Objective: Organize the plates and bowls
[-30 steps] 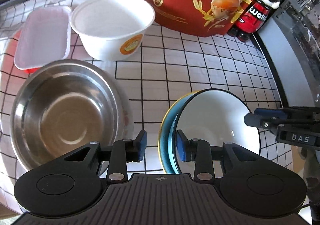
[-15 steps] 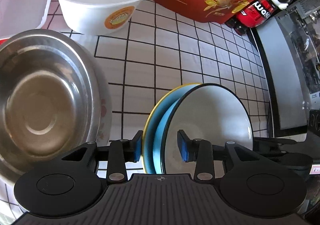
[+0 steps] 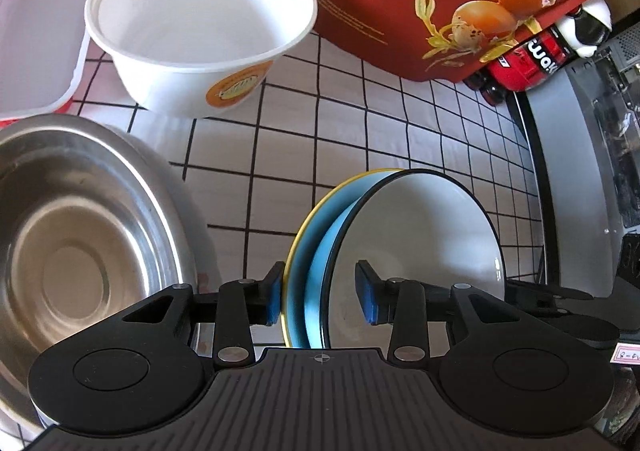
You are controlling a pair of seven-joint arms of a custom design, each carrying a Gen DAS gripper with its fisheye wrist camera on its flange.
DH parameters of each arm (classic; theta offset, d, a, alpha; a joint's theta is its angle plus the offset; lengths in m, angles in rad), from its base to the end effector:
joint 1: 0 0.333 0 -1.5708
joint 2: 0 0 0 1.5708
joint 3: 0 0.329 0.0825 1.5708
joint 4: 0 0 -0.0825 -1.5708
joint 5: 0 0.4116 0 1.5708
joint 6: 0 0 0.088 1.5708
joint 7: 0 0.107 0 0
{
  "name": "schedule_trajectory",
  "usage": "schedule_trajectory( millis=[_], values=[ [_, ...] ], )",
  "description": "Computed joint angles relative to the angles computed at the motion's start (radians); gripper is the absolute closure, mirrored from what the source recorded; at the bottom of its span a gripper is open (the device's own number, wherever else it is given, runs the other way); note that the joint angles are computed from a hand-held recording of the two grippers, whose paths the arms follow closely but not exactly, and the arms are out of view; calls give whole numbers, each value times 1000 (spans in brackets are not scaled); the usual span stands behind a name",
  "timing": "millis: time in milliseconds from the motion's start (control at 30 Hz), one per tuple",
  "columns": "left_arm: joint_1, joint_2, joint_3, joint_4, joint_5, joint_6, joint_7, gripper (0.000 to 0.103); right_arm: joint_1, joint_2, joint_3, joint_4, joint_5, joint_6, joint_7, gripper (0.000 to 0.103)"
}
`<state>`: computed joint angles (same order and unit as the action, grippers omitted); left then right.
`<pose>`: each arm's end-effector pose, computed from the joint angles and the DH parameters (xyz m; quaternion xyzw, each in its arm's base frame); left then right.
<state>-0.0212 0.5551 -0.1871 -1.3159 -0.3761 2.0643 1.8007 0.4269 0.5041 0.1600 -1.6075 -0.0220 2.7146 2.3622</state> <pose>0.7543 -0.1459 0.4490 0.5943 -0.7676 0.2252 0.0832 0.6429 0.4039 0.4058 -0.5920 0.7476 -0.0025 0.3010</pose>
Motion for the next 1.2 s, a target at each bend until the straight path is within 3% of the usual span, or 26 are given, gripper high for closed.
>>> schedule_trajectory(
  millis=[133,233,533,700,800,867,1033,1200],
  values=[
    [12,5,-6,6,-21,-15,11,63,0,-6,-1,-16,4,22,7,62],
    [25,1,-11,3,-43,-23,26,63,35,-21,-40,-28,-46,28,57,62],
    [116,-112,-24,-70,-192,-36,175,64,227,-130,-234,-59,-504,-77,481,62],
    [152,-194,16,-134,-239,109,298,64,286,-139,-241,7,-713,-144,677,61],
    [142,-208,61,-162,-148,202,294,64,277,-88,-189,101,-726,-148,693,55],
    [142,-192,84,-161,-79,224,275,64,273,-34,-153,177,-702,-149,670,53],
    [196,-77,94,-41,-42,90,208,64,309,177,-106,469,-554,-242,532,53],
    [233,26,76,66,-43,4,162,61,375,348,-162,696,-444,-364,604,53]
  ],
)
